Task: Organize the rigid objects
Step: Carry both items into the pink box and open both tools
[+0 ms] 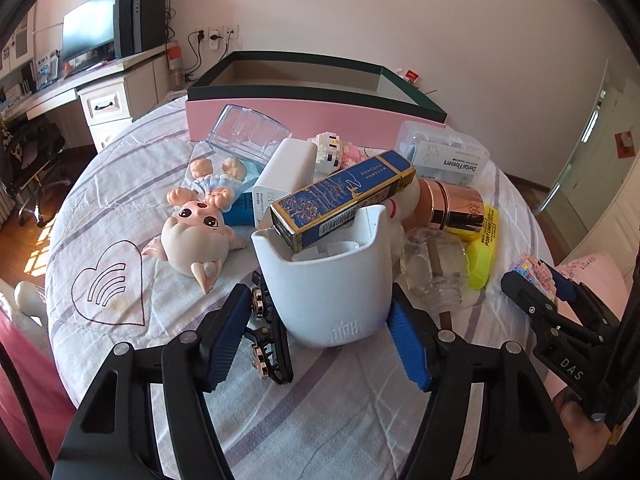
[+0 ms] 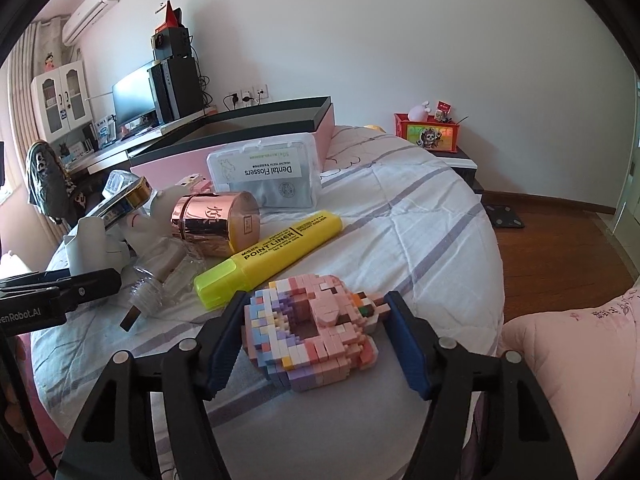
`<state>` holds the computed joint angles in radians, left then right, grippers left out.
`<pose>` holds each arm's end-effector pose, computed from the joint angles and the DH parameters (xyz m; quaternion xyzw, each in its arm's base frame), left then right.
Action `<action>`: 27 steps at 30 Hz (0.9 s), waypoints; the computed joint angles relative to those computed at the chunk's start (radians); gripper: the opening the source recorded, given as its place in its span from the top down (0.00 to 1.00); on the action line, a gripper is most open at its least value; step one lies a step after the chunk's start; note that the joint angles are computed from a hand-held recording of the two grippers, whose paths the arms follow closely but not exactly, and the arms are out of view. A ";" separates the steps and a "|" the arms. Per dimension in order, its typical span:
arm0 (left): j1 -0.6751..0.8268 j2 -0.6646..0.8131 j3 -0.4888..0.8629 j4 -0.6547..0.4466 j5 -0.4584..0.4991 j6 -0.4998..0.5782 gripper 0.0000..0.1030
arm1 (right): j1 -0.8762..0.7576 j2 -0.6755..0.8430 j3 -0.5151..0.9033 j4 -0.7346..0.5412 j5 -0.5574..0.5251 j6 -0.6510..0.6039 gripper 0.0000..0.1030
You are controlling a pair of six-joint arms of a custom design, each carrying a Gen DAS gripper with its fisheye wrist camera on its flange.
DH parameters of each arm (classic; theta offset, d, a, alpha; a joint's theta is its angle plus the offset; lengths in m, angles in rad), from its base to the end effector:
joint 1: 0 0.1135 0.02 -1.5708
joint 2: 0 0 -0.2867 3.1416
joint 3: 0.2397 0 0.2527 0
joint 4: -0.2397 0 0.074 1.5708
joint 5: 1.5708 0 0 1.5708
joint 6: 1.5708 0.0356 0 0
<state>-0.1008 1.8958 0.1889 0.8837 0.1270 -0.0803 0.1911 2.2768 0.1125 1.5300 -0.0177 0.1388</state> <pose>0.2105 -0.0258 0.0537 0.0327 0.9288 -0.0918 0.3576 0.2029 0.0399 0.0297 -0.0273 0.8919 0.0819 0.4439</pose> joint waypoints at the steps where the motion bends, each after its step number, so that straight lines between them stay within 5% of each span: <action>1: 0.008 -0.004 -0.011 0.012 0.013 0.001 0.34 | 0.005 -0.001 -0.004 0.007 0.003 0.005 0.34; 4: 0.064 -0.033 -0.032 0.010 0.078 0.053 0.49 | 0.021 -0.032 -0.014 0.000 -0.007 0.018 0.34; 17: 0.248 -0.079 -0.085 0.014 0.275 0.177 0.49 | 0.099 -0.226 0.028 -0.200 0.000 0.055 0.33; 27: 0.280 -0.026 0.008 -0.083 0.307 0.141 0.49 | 0.153 -0.310 0.110 -0.372 -0.021 0.055 0.33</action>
